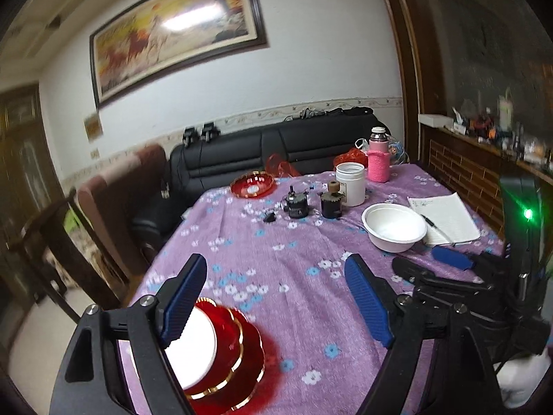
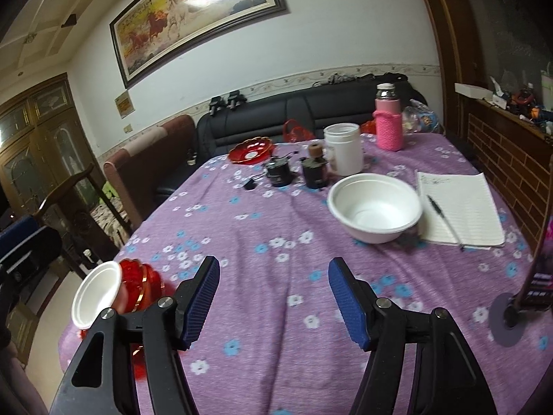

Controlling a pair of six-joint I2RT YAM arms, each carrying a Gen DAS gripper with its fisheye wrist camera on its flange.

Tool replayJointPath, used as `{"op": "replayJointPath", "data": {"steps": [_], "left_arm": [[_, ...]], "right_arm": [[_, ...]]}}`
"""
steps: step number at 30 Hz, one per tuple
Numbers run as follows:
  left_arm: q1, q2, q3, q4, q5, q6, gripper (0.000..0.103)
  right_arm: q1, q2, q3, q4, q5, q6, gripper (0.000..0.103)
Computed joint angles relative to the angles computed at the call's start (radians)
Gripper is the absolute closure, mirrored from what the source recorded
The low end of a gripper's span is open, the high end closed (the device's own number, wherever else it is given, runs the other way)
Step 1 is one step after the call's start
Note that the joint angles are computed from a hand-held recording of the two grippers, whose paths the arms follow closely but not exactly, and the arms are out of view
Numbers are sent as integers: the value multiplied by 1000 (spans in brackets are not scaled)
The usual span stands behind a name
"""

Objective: Organize plates and bowls

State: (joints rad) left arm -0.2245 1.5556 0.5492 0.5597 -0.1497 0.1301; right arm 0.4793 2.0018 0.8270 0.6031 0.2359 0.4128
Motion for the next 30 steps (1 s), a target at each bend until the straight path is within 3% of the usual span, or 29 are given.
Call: {"op": "replayJointPath", "data": {"steps": [3,14,30], "left_arm": [[-47,48,22,37,-73,33,21],[-95,207,181,-38,-157,19,21],[-139,403,402,-124,-208,26,21]], "right_arm": [[-32,-12,-12,3,-8,-3,33],[-132,-20,15,-4,-54,4,33],[-292,116,172,-28,-174,86,33]]}}
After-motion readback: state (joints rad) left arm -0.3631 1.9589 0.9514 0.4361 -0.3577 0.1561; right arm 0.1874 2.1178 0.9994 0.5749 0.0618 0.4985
